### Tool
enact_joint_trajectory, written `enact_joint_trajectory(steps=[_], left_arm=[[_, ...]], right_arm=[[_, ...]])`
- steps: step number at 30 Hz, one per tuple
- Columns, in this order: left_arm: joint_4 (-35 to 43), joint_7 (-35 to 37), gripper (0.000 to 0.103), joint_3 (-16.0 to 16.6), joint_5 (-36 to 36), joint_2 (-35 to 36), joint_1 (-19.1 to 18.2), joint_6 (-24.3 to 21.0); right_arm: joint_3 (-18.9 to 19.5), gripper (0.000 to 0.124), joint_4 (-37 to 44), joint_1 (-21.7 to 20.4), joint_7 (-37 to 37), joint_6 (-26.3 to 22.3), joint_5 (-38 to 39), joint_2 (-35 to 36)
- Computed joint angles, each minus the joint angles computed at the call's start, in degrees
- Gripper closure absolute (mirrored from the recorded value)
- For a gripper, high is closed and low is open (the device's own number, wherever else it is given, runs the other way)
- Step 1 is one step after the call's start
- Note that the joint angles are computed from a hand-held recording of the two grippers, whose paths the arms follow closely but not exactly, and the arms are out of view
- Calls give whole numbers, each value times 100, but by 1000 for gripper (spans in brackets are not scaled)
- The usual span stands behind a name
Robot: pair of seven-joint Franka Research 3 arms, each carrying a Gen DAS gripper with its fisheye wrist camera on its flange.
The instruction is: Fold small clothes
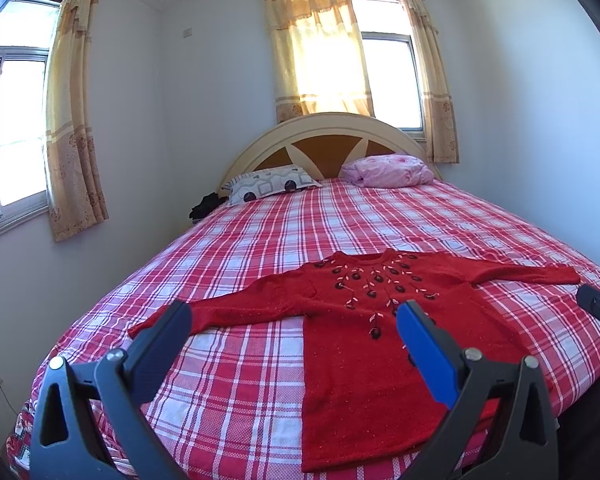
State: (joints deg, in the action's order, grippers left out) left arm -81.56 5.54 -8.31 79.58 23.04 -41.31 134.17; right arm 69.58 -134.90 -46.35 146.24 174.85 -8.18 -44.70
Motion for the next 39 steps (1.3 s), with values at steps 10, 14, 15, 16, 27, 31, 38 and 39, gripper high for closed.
enact_joint_trajectory(steps=[10,14,15,16,27,31,38,39], left_arm=[[-14,-13,0,1,4,-3,12,17],[-19,-14,0,3,-1,-6,14,20],[-18,-14,0,2,-4,-5,16,23],[-13,-9,0,1,-6,-1,15,19],[-40,-24,0,1,-5,-15,32,43],[-28,-18,0,1,-16,19,33,44],[57,41,0,23,-118,138,1,32],[72,53,0,27,-151,156,2,42]], right_arm=[[-5,22,-7,6,4,-1,-16,2],[-10,22,-22,14,0,12,-20,9],[-8,22,-34,15,5,15,-17,9],[-6,22,-45,20,7,21,-16,15],[1,22,-69,18,7,32,-24,48],[1,22,-85,16,-6,40,-32,89],[31,22,-92,-16,-30,24,-61,242],[38,22,-94,-28,-29,24,-68,252]])
